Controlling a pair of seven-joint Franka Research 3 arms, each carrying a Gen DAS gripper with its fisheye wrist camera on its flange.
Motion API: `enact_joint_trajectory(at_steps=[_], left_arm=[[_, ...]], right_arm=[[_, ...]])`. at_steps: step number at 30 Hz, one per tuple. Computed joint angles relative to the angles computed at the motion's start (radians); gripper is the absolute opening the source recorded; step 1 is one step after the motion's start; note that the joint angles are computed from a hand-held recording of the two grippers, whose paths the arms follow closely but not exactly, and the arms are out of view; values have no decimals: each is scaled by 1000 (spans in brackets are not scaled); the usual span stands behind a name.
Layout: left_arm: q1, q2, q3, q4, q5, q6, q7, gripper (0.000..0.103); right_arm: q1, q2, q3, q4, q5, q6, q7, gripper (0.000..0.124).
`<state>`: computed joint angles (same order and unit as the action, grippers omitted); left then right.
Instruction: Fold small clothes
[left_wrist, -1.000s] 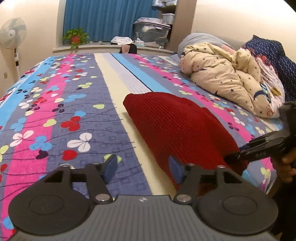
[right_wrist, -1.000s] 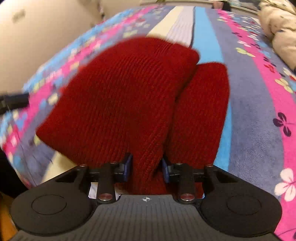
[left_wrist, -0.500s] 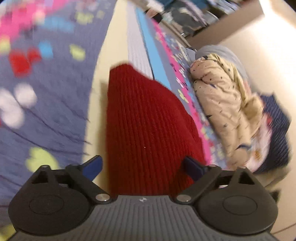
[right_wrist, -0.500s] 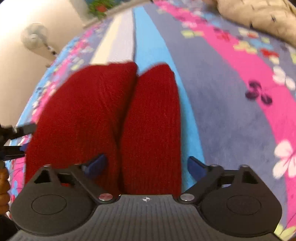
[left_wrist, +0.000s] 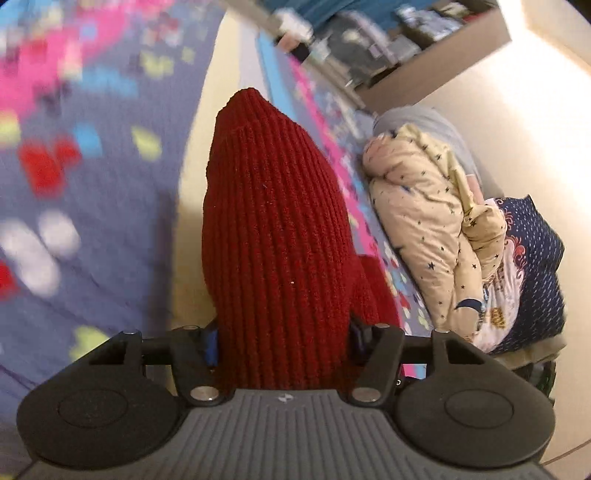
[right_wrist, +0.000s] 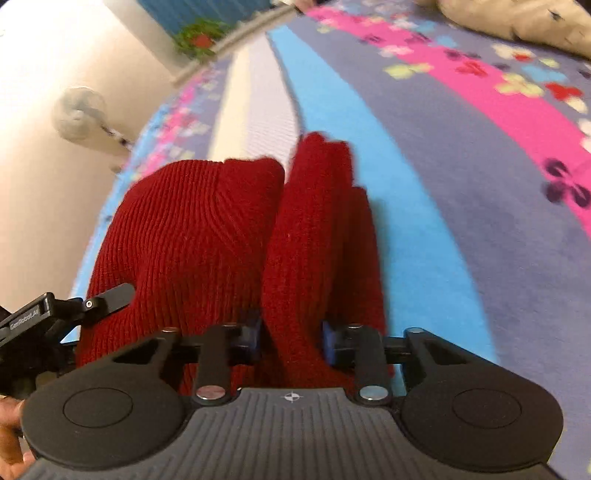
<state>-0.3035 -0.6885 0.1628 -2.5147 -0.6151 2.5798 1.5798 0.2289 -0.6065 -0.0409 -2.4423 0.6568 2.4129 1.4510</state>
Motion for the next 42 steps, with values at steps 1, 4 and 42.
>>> enact_joint_trajectory(at_steps=[1, 4, 42], left_arm=[[21, -29, 14, 5, 27, -18, 21, 67], [76, -103, 74, 20, 90, -93, 80, 68], [254, -482, 52, -123, 505, -469, 119, 70]], right_arm=[[29, -3, -6, -2, 36, 14, -24, 29], [130, -10, -14, -3, 155, 74, -148, 28], [174, -141, -56, -8, 201, -186, -484, 11]])
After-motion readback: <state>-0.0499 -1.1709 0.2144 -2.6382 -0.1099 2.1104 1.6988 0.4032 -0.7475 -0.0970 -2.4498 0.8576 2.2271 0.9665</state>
